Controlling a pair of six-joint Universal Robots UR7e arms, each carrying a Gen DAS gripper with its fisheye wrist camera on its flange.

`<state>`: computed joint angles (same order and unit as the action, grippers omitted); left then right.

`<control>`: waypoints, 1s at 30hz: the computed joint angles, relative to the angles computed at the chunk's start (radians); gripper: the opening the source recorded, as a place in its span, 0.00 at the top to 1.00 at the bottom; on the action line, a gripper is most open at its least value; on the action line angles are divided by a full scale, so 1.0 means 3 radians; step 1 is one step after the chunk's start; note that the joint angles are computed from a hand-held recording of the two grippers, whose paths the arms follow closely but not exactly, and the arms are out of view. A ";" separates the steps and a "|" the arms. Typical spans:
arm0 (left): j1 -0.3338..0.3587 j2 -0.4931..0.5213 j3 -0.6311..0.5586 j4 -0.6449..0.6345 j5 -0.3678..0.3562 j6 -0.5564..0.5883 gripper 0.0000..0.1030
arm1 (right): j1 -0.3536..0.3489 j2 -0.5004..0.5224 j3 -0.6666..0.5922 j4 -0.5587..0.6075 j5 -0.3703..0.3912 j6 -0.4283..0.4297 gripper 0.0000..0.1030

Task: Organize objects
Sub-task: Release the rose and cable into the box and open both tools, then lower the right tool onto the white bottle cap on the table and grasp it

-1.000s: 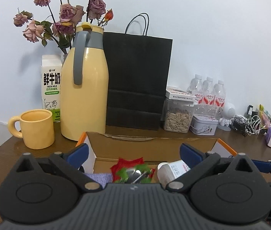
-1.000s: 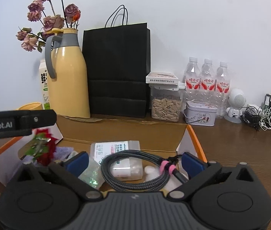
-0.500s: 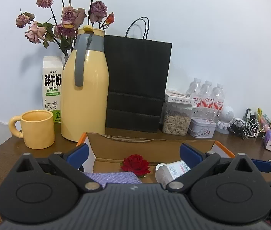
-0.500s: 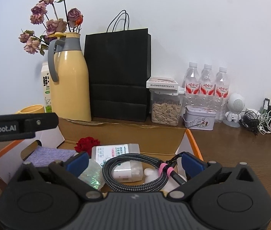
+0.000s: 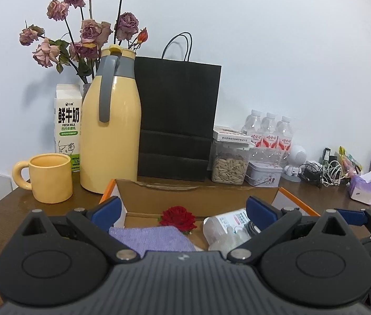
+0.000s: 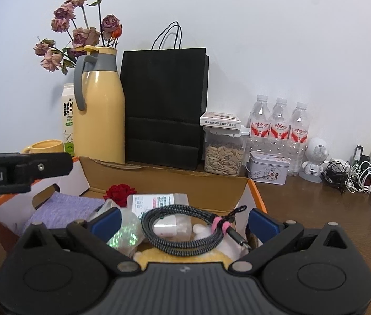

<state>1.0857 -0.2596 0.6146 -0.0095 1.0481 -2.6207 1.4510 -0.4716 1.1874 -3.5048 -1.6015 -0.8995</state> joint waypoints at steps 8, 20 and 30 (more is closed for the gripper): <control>-0.0005 -0.0253 0.0536 -0.0140 -0.0142 0.0009 0.00 | -0.0048 -0.0177 0.0400 -0.0171 -0.0006 -0.0090 0.00; -0.0014 -0.0714 0.1375 -0.0286 -0.0283 -0.0227 0.00 | -0.0135 -0.0502 0.1015 -0.0370 0.0049 -0.0076 0.00; -0.0036 -0.0802 0.1519 -0.0152 -0.0356 -0.0324 0.00 | -0.0158 -0.0656 0.1253 -0.0183 -0.0178 -0.0108 0.00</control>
<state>1.0750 -0.5002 1.0704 -0.0550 0.9412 -2.7180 1.4034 -0.6683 1.5632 -3.5596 -1.6549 -0.9318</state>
